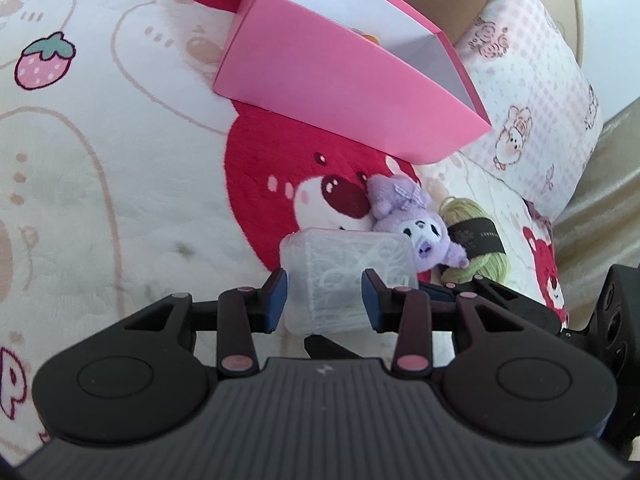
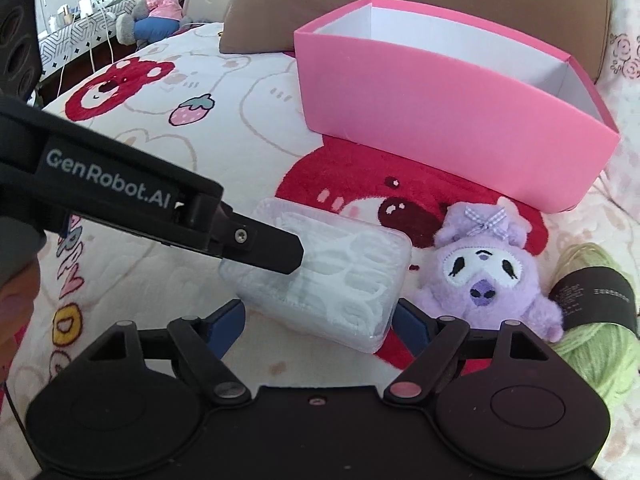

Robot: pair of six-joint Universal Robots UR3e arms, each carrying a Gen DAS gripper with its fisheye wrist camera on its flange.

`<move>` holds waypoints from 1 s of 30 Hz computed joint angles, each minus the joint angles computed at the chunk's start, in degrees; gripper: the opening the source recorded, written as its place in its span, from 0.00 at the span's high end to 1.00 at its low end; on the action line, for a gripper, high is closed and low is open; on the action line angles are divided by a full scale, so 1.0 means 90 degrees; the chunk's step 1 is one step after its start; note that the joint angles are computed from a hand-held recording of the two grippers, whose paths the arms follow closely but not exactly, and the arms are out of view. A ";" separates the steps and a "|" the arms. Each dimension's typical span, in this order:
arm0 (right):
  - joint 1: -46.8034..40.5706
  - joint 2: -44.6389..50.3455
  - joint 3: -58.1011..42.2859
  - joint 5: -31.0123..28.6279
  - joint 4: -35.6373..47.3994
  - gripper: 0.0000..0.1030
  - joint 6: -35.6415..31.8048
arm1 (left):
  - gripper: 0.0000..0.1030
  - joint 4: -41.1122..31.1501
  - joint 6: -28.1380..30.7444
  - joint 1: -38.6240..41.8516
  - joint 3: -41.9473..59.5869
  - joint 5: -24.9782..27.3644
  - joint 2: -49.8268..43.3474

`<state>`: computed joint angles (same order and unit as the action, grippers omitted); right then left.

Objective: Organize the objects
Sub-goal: 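Lift the floss-pick case with the left gripper toward the pink box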

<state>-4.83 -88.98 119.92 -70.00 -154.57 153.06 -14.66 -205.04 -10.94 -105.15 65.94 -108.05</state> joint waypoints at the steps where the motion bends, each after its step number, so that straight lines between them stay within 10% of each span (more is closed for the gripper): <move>1: -0.0011 -0.0074 0.0025 -0.0006 0.0051 0.18 -0.0021 | 0.63 -0.0062 0.0017 -0.0021 0.0013 0.0012 0.0037; 30: -0.0624 -0.1666 -0.1299 0.1024 0.2678 0.17 -0.0318 | 0.57 -0.3430 0.0559 -0.0453 0.2352 0.0683 0.1157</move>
<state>-10.44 -103.97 108.23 -60.78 -130.47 150.20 -45.53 -200.01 -15.02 -83.98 72.09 -97.63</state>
